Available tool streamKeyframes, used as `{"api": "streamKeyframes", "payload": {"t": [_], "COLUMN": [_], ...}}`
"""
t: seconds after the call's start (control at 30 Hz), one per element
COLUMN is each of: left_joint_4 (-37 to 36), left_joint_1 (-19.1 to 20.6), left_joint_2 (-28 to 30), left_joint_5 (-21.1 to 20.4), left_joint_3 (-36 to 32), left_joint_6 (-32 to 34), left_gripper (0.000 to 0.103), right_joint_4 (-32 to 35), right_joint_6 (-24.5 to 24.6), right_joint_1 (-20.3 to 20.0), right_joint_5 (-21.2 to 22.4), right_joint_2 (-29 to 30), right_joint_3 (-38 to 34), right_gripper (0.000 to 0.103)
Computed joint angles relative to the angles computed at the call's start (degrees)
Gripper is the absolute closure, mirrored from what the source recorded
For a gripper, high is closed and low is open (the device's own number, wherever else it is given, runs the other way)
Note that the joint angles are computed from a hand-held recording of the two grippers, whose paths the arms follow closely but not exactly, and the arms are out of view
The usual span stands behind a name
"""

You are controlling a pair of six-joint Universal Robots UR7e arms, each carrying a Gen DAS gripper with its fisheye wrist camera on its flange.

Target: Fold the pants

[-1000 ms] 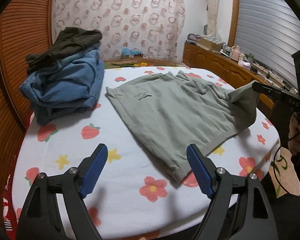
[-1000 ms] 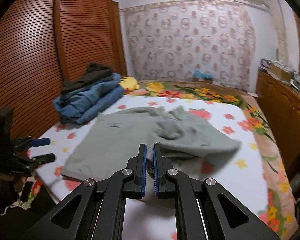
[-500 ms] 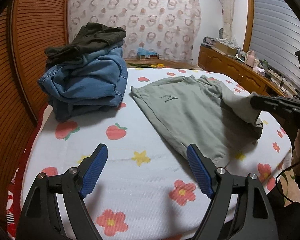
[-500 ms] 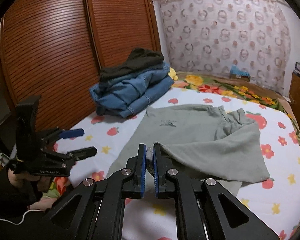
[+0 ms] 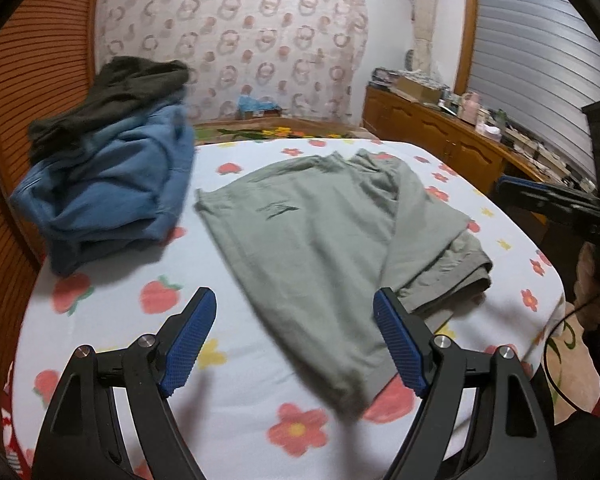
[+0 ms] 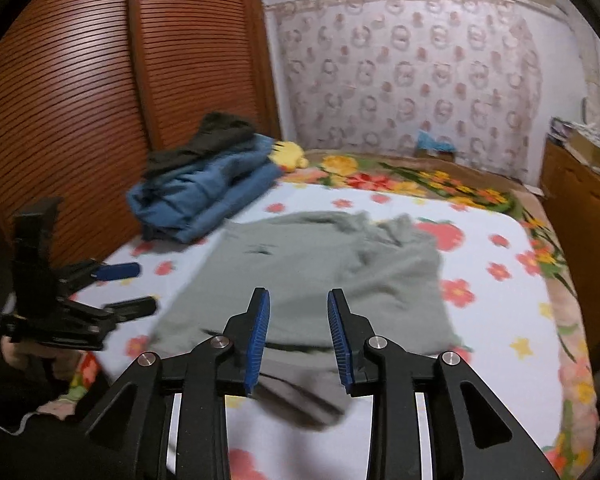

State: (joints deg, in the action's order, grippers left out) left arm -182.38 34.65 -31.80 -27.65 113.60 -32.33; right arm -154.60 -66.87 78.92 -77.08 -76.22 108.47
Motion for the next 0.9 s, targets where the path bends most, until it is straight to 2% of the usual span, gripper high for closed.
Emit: {"api": "streamKeyframes", "payload": {"t": [0.07, 0.27, 0.47, 0.67, 0.77, 0.9], "left_joint_4": [-1.51, -0.97, 2.06, 4.00, 4.60, 4.68], "left_joint_1": [0.54, 2.05, 2.74, 3.02, 3.12, 3.23], "left_joint_2": [0.90, 2.39, 3.52, 3.73, 3.67, 3.96], "left_joint_5": [-1.95, -6.48, -8.29, -8.90, -9.57, -10.10], "left_joint_3": [-1.40, -4.63, -7.03, -7.56, -7.59, -7.81], "left_joint_6": [2.79, 6.40, 7.48, 6.87, 6.20, 6.64], "left_gripper": [0.022, 0.029, 0.031, 0.031, 0.046, 0.059], "right_joint_4": [-2.04, -5.42, -5.33, -5.55, -6.27, -5.87], "right_joint_6": [0.65, 2.92, 6.45, 7.96, 7.65, 6.94], "right_joint_1": [-0.66, -1.16, 2.27, 4.07, 4.70, 4.93], "right_joint_5": [-1.29, -7.12, -14.41, -19.03, -20.64, -20.83], "right_joint_2": [0.15, 2.29, 7.63, 10.62, 11.37, 11.89], "right_joint_3": [0.17, -1.00, -6.50, -10.02, -10.33, -10.56], "right_gripper": [0.063, 0.062, 0.062, 0.062, 0.062, 0.062]}}
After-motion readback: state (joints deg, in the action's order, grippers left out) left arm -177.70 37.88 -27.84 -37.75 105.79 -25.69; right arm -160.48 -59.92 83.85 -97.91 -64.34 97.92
